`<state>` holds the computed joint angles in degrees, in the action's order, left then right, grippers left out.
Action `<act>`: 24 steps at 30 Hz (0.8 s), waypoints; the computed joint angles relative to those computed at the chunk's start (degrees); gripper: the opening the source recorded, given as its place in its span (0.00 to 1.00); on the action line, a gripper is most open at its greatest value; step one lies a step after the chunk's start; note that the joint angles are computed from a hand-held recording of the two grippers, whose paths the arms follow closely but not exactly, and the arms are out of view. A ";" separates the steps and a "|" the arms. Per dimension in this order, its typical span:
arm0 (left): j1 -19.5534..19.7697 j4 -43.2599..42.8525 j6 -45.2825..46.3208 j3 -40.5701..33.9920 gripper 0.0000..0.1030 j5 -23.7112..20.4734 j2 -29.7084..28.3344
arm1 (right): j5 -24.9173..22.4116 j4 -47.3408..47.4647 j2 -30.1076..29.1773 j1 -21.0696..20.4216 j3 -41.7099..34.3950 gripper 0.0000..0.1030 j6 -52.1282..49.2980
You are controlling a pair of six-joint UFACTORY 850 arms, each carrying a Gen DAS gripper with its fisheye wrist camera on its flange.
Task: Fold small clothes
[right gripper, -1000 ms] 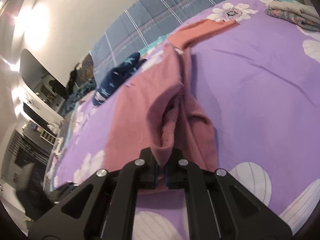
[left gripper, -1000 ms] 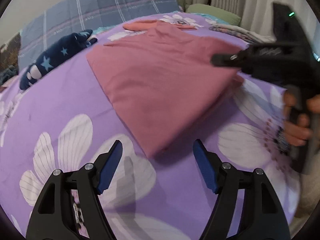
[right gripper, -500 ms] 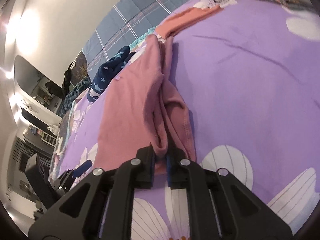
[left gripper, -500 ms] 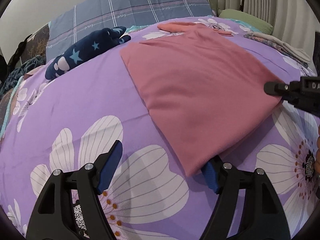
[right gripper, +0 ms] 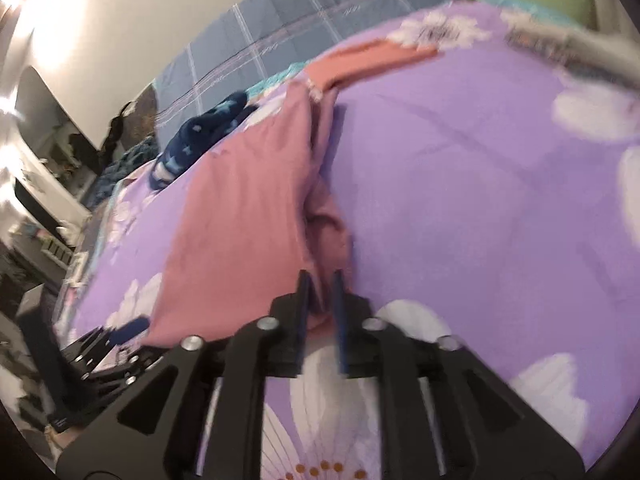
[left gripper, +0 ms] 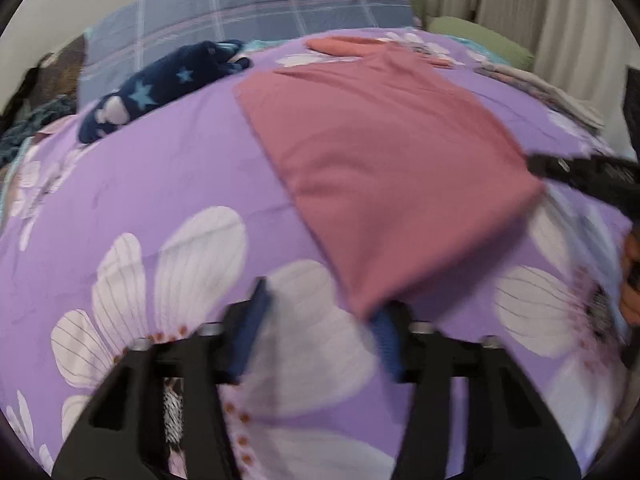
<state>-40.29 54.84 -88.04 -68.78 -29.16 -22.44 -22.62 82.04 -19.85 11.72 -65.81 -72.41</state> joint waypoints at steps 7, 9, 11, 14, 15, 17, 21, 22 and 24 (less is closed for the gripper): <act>0.03 8.12 -4.24 2.20 0.07 11.10 6.14 | -7.70 1.03 -2.59 1.17 -5.87 0.12 -7.00; 1.17 8.59 -3.77 -0.16 0.07 11.20 3.61 | -3.20 -9.96 -5.23 3.19 -8.74 0.11 3.34; 1.95 0.97 3.02 -3.02 0.07 7.76 -0.85 | 4.97 -21.02 -7.08 4.93 -9.13 0.02 13.75; 2.97 2.60 -0.02 -1.31 0.07 11.05 -2.54 | 6.20 -23.31 -6.84 4.66 -7.74 0.01 13.97; 2.70 5.01 -1.74 -0.77 0.08 11.18 -2.06 | 6.93 -25.07 -6.26 4.90 -7.40 0.01 14.82; 2.86 2.63 1.98 -1.00 0.09 11.46 -1.45 | 6.92 -32.09 -5.85 5.30 -8.44 0.00 20.64; 3.67 9.48 -1.96 -3.57 0.12 6.77 -1.32 | 8.60 -32.46 -5.69 5.65 -12.55 0.09 20.39; 4.70 9.39 -1.91 -4.62 0.13 6.83 -1.76 | 9.15 -36.90 -6.88 6.07 -14.77 0.11 24.04; 7.34 8.82 -3.49 -7.23 0.13 8.24 -3.48 | 5.83 -41.70 -12.22 5.96 -22.99 0.15 27.78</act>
<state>-32.94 63.66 -91.53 -76.01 -20.92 -25.92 -16.80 40.34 -32.06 17.67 -88.80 -44.63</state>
